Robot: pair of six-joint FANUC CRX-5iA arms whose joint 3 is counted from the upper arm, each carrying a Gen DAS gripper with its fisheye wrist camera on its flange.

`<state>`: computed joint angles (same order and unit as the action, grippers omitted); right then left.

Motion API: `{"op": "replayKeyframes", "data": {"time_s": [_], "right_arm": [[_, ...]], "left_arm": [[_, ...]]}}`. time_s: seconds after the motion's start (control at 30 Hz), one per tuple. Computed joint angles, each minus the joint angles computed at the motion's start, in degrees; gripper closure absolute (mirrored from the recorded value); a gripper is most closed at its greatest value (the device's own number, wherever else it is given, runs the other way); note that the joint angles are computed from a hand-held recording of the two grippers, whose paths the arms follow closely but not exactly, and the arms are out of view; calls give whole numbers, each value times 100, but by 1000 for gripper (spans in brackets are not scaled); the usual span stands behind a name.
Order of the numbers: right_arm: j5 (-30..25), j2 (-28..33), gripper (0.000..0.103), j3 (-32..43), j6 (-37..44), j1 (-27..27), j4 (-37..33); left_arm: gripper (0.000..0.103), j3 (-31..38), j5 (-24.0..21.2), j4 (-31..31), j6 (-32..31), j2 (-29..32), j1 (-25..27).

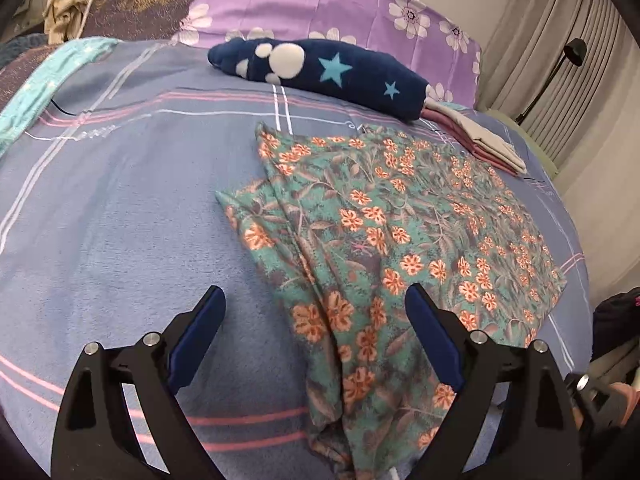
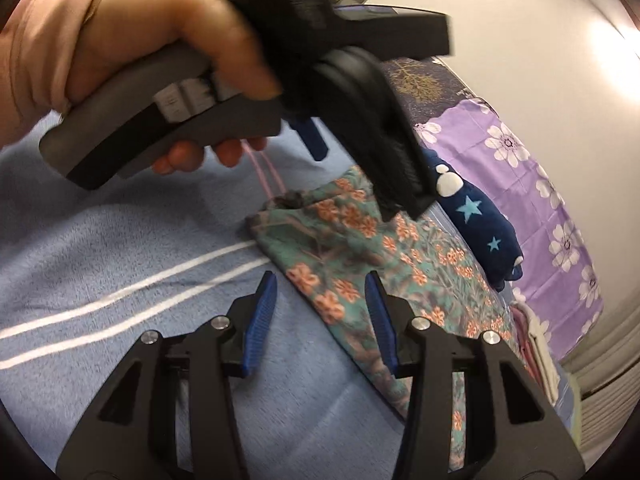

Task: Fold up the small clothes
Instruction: 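Grasp the teal floral shirt edge with the left gripper while the right gripper pinches fabric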

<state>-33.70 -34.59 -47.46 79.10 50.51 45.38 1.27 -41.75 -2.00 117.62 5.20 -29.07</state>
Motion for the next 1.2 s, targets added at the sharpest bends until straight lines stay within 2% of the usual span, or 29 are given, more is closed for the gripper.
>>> {"op": "replayKeyframes", "data": {"time_s": [0.07, 0.2, 0.27, 0.37, 0.43, 0.5, 0.57, 0.63, 0.67, 0.73, 0.83, 0.97, 1.1, 1.2], "right_arm": [[-4, 78, 58, -46, -197, 19, 243], [28, 320, 58, 29, -561, -19, 501], [-30, 479, 58, 155, -619, -8, 429], [72, 721, 60, 295, -789, -60, 416], [291, 913, 60, 257, -1255, -214, 874], [345, 1054, 60, 263, -1616, -311, 1187], [317, 1108, 64, 286, -1734, -321, 1247], [243, 1201, 83, 345, -1758, -327, 1236], [230, 1228, 86, 367, -1803, -351, 1238], [366, 1163, 93, 461, -1646, -440, 897], [576, 970, 95, 621, -1461, -594, 276], [413, 741, 96, 856, -1180, -632, -528], [309, 518, 97, 1026, -946, -787, -1153], [282, 476, 97, 1305, -552, -1112, -1867]], "left_arm": [[12, -108, 99, 617, -543, 104, 155], [14, -34, 125, 1162, -1220, 317, 312], [27, 11, 153, 1491, -1525, 423, 416], [33, 103, 167, 1814, -1701, 576, 527], [38, 292, 73, 1831, -1645, 735, 577], [48, 559, -127, 1765, -1670, 908, 603], [74, 848, -396, 1620, -1576, 1065, 644], [84, 846, -403, 1800, -1649, 1097, 720], [87, 826, -371, 1852, -1665, 1089, 739], [88, 857, -356, 1773, -1586, 1065, 720], [88, 1046, -423, 1483, -1353, 1061, 634], [88, 1440, -592, 1247, -1131, 1140, 534], [88, 2140, -991, 786, -867, 1381, 322], [91, 2837, -1410, 406, -624, 1681, 122]]}}
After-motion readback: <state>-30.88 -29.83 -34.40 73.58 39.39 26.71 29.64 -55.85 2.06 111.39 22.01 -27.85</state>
